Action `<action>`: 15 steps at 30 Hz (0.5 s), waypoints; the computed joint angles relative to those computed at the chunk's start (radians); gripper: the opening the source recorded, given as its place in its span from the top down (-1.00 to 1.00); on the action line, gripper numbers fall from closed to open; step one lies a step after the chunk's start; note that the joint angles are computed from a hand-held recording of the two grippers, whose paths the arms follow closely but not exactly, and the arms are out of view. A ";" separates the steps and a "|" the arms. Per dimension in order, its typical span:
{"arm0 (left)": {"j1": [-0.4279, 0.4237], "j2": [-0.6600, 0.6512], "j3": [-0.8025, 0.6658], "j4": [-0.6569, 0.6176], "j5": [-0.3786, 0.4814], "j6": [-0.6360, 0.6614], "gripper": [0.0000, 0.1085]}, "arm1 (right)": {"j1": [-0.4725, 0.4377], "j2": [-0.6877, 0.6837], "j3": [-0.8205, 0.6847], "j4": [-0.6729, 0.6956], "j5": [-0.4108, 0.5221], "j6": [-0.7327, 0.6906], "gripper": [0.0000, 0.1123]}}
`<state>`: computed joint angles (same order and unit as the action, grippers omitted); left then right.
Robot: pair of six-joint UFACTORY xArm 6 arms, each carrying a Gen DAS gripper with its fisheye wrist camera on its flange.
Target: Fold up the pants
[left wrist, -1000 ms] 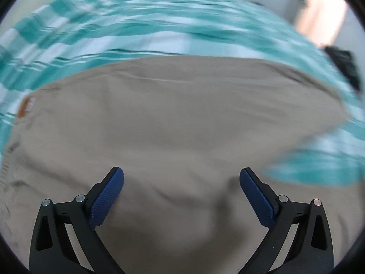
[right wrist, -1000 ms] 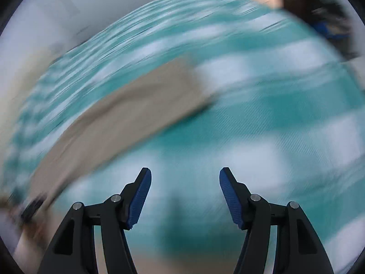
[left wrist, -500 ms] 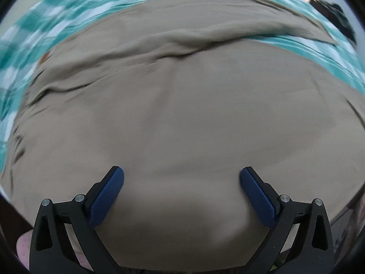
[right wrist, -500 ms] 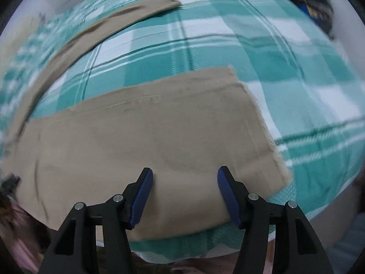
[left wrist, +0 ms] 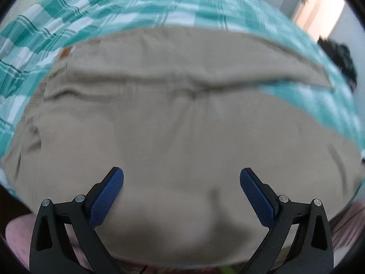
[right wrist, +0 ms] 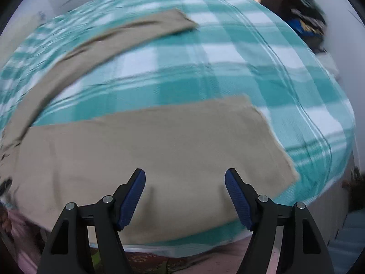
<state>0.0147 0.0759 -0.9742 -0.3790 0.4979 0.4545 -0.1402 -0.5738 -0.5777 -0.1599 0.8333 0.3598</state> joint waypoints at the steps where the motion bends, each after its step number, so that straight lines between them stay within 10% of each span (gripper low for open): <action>1: 0.001 0.047 -0.071 -0.003 0.009 -0.006 -0.88 | 0.029 0.029 -0.026 0.003 -0.005 0.002 -0.28; 12: 0.010 0.594 -0.670 0.438 0.000 -0.536 -0.88 | 0.298 0.768 -0.711 0.109 -0.253 -0.203 -0.29; 15: 0.015 0.588 -0.560 0.500 -0.188 -0.515 -0.89 | 0.305 0.994 -0.932 0.191 -0.307 -0.276 -0.29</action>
<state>0.0302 0.6638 -1.5339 0.1212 0.3102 -0.0606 0.1643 0.4197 -1.5092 0.0308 0.5263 0.0834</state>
